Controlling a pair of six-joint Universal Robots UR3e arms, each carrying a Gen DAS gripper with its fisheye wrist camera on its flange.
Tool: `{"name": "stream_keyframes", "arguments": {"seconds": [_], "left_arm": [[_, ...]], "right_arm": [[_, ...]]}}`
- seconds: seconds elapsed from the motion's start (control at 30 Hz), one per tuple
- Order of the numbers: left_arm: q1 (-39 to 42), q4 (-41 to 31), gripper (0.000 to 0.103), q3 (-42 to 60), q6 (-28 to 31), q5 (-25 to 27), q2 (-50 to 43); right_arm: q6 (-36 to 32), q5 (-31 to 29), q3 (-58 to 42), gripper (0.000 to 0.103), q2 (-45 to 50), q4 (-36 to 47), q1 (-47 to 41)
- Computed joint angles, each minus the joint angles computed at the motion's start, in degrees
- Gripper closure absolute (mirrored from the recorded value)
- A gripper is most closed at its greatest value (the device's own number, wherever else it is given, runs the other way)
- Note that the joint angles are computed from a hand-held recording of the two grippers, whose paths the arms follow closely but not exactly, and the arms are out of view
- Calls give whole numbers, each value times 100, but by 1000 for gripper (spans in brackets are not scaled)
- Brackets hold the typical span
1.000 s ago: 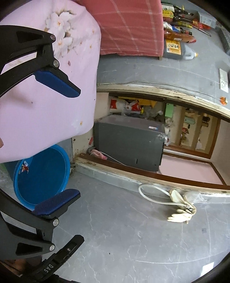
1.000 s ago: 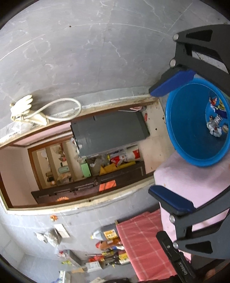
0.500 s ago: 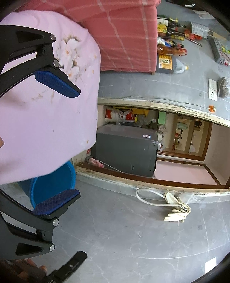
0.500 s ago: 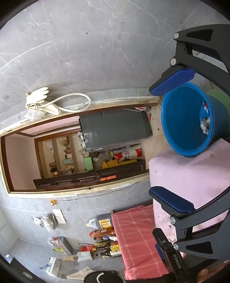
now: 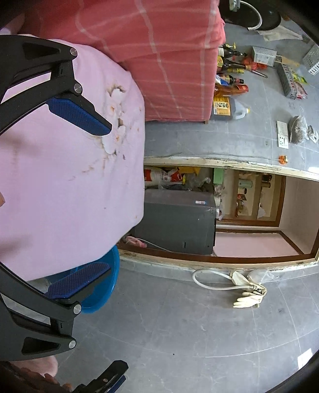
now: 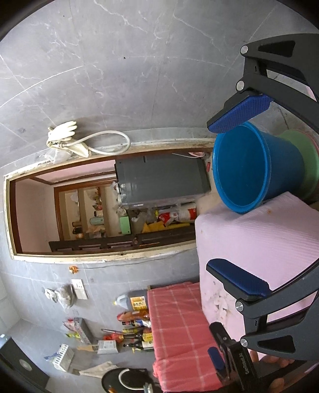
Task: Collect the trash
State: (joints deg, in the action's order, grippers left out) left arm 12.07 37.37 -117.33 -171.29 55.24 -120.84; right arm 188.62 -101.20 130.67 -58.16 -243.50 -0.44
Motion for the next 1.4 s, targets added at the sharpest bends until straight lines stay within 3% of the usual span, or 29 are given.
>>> {"name": "stream_keyframes", "arguments": {"seconds": [0.5,1.4], "left_arm": [[176,1287,2,-892,195,80,-420],[206,1317,2,-798,234,125,-746]], "right_arm": [[-204,-416,-18,0,786,-630,320],[-126,-347,53,0,950,-829,196]]}}
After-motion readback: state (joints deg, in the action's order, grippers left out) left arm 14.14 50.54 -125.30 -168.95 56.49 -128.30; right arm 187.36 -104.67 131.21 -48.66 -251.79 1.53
